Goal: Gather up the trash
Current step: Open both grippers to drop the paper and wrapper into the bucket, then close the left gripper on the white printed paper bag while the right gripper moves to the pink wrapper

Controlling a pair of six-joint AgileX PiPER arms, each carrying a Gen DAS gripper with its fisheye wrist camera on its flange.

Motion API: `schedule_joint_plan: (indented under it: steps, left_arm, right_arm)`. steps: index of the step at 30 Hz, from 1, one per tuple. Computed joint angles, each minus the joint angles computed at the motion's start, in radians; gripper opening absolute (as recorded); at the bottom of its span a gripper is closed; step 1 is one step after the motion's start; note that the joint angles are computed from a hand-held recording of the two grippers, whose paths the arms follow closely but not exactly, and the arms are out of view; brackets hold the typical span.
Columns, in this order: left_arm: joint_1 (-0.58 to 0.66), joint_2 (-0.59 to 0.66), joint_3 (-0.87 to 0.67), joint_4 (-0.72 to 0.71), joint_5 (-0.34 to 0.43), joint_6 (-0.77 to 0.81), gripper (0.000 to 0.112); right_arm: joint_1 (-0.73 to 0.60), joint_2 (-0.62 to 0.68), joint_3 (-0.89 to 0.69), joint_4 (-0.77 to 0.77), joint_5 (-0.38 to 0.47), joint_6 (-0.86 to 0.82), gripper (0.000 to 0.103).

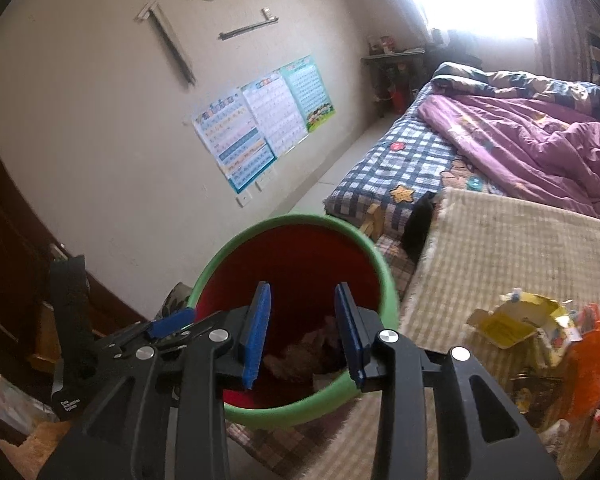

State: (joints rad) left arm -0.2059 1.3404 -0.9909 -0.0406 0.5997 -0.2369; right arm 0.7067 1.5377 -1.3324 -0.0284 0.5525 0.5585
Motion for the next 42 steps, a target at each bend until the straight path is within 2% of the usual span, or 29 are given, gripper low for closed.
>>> schedule_joint_plan:
  steps: [12, 17, 21, 25, 26, 27, 30, 35, 40, 42]
  left_arm:
    - [-0.155, -0.013, -0.044, 0.199, 0.000, -0.219, 0.057]
    - [-0.277, 0.017, -0.086, 0.305, 0.026, -0.361, 0.057]
    - [-0.381, 0.056, -0.124, 0.347, 0.056, -0.458, 0.057]
    - [-0.505, 0.103, -0.159, 0.379, 0.074, -0.559, 0.057]
    - [-0.536, 0.121, -0.171, 0.369, 0.074, -0.571, 0.059]
    - [-0.562, 0.144, -0.184, 0.336, 0.072, -0.562, 0.067]
    - [-0.649, 0.235, -0.240, 0.289, 0.084, -0.585, 0.068]
    - [-0.767, 0.372, -0.354, 0.305, 0.117, -0.653, 0.068]
    - [-0.832, 0.497, -0.462, 0.331, 0.171, -0.713, 0.068]
    - [-0.840, 0.517, -0.472, 0.323, 0.160, -0.731, 0.068]
  right_arm:
    - [-0.175, -0.259, 0.249, -0.069, 0.047, 0.068, 0.035]
    - [-0.320, -0.382, 0.361, 0.005, 0.064, -0.021, 0.035]
    - [-0.492, -0.466, 0.438, 0.166, 0.098, -0.218, 0.036]
    - [-0.670, -0.536, 0.500, 0.340, 0.170, -0.451, 0.036]
    - [-0.739, -0.549, 0.515, 0.402, 0.201, -0.542, 0.036]
    - [-0.783, -0.556, 0.523, 0.436, 0.224, -0.595, 0.037]
    - [-0.961, -0.574, 0.550, 0.564, 0.317, -0.799, 0.037]
    - [-1.229, -0.583, 0.571, 0.706, 0.484, -1.077, 0.037]
    - [-1.397, -0.553, 0.582, 0.767, 0.607, -1.256, 0.038]
    - [-1.442, -0.540, 0.587, 0.781, 0.644, -1.308, 0.038]
